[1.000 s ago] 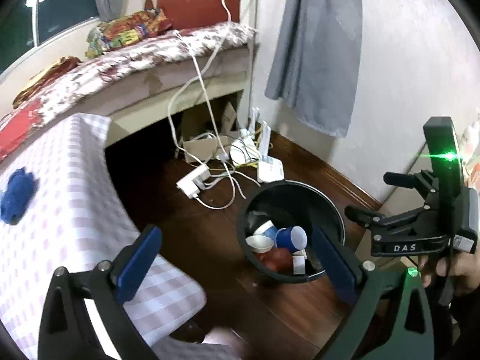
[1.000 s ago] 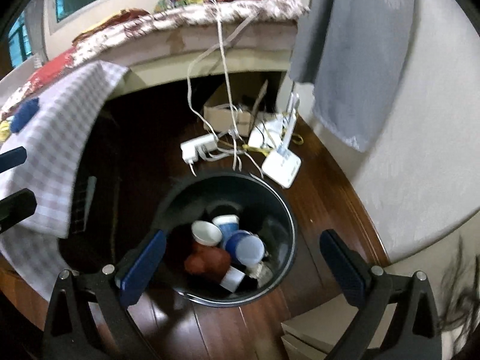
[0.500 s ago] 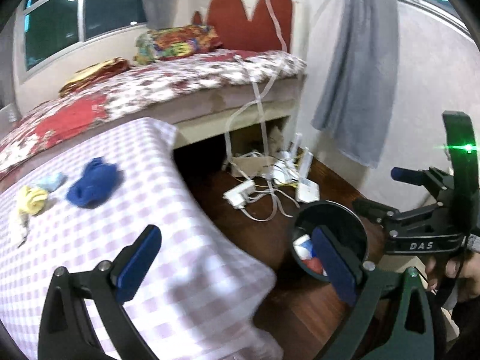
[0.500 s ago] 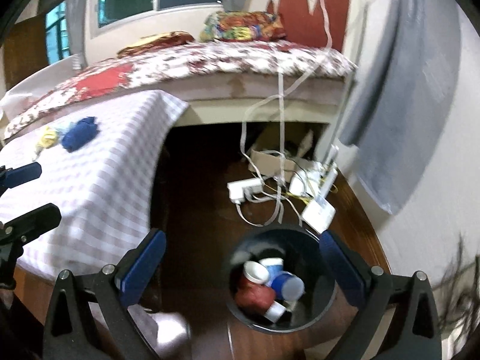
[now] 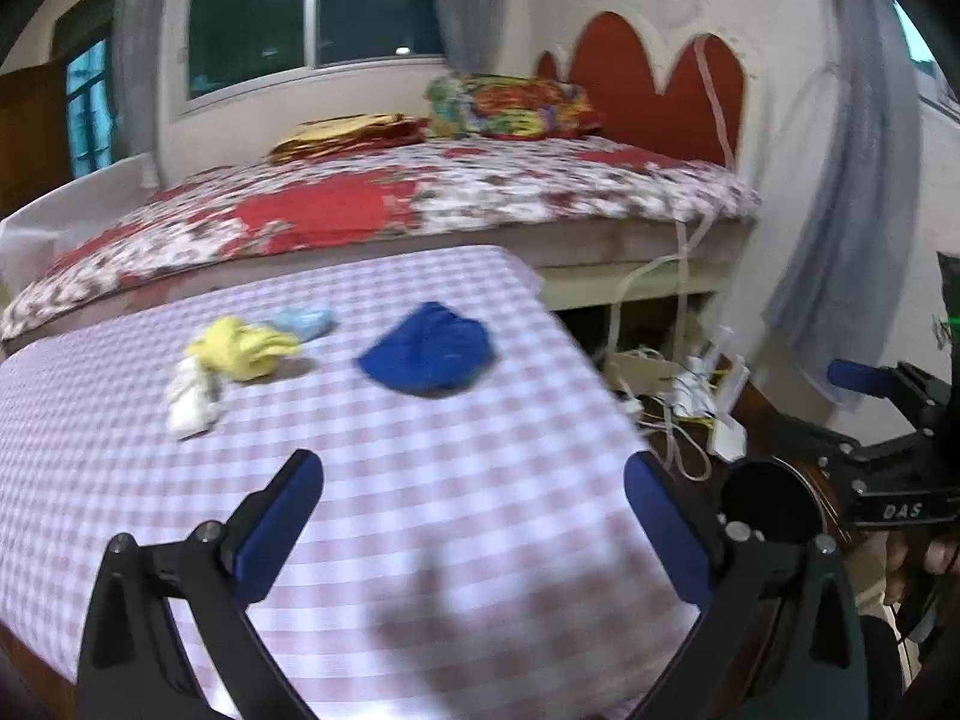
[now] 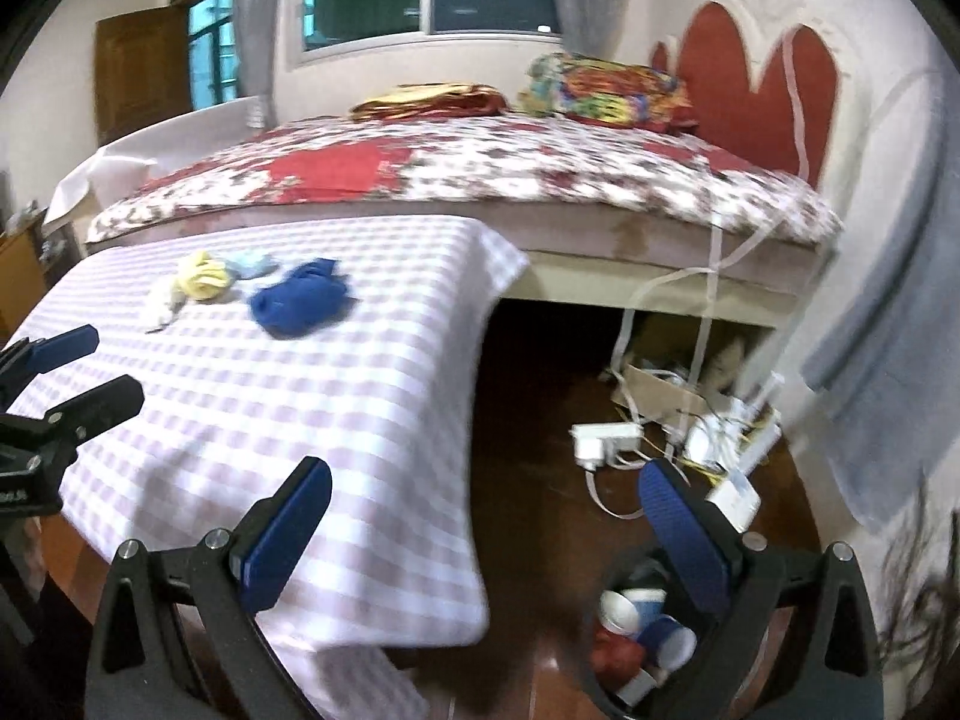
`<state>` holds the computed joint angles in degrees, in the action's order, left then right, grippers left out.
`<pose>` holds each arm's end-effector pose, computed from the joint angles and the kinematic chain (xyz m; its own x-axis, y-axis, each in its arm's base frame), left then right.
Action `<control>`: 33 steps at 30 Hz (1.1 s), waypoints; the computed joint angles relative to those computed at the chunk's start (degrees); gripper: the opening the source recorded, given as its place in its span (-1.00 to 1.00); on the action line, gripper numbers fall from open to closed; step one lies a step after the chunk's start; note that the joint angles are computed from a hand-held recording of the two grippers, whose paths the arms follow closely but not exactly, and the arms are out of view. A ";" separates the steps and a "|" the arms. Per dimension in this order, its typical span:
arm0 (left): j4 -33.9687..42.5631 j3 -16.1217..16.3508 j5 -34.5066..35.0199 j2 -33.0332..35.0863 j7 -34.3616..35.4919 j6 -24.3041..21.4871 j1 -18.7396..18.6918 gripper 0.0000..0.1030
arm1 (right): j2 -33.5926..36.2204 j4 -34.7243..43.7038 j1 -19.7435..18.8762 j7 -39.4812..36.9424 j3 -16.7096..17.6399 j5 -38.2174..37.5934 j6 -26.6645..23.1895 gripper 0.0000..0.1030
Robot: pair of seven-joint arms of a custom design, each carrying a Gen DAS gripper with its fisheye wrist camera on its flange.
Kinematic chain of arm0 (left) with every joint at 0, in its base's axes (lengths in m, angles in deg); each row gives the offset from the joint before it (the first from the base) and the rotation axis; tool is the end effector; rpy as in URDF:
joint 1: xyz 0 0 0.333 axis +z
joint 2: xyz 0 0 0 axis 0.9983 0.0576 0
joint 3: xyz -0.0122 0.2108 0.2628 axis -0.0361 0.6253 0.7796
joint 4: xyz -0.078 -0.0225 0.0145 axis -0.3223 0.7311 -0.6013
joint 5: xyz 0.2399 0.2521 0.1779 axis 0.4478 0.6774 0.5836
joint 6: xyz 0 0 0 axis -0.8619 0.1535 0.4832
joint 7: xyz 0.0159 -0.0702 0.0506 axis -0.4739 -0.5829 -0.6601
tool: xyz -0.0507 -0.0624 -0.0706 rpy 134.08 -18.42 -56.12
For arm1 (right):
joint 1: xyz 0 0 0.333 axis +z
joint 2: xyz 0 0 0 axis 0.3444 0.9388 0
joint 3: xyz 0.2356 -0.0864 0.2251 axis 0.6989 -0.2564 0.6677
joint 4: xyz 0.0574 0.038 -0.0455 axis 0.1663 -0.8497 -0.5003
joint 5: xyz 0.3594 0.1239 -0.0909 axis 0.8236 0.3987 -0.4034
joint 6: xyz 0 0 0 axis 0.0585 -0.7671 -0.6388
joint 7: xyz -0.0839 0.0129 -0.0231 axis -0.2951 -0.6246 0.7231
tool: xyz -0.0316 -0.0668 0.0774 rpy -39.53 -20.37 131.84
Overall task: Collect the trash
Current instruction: 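Move both tools back over the table toward the cloths, then grasp the white cloth with the left tool while the right tool grasps the blue towel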
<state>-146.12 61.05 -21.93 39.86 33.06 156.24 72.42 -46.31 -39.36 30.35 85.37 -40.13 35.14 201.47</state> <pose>0.5210 -0.2850 0.5172 0.1426 -0.9896 0.0170 -0.5929 -0.0991 -0.7991 0.5905 0.0894 0.5209 0.4914 -0.8707 0.0229 -0.5529 -0.3321 -0.7642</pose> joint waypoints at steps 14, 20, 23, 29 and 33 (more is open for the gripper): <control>-9.94 0.61 -0.92 -8.30 -5.10 -1.55 6.39 0.96 | 4.27 6.78 4.70 4.21 3.61 -5.30 -2.09 1.00; -12.71 0.81 -1.06 -10.27 -5.47 -1.05 9.01 0.96 | 7.08 9.42 6.30 9.26 4.65 -10.18 -2.26 1.00; -13.35 1.00 -1.42 -10.61 -5.19 -0.77 10.09 0.96 | 8.33 10.62 6.86 11.02 5.09 -12.05 -2.19 1.00; -13.75 1.79 -1.96 -9.82 -4.22 0.35 11.97 0.96 | 11.21 13.31 8.26 16.33 4.89 -17.55 -2.42 1.00; -13.21 2.45 -2.52 -8.34 -3.10 1.50 12.71 0.94 | 13.99 16.23 9.05 20.40 4.40 -21.76 -3.47 1.00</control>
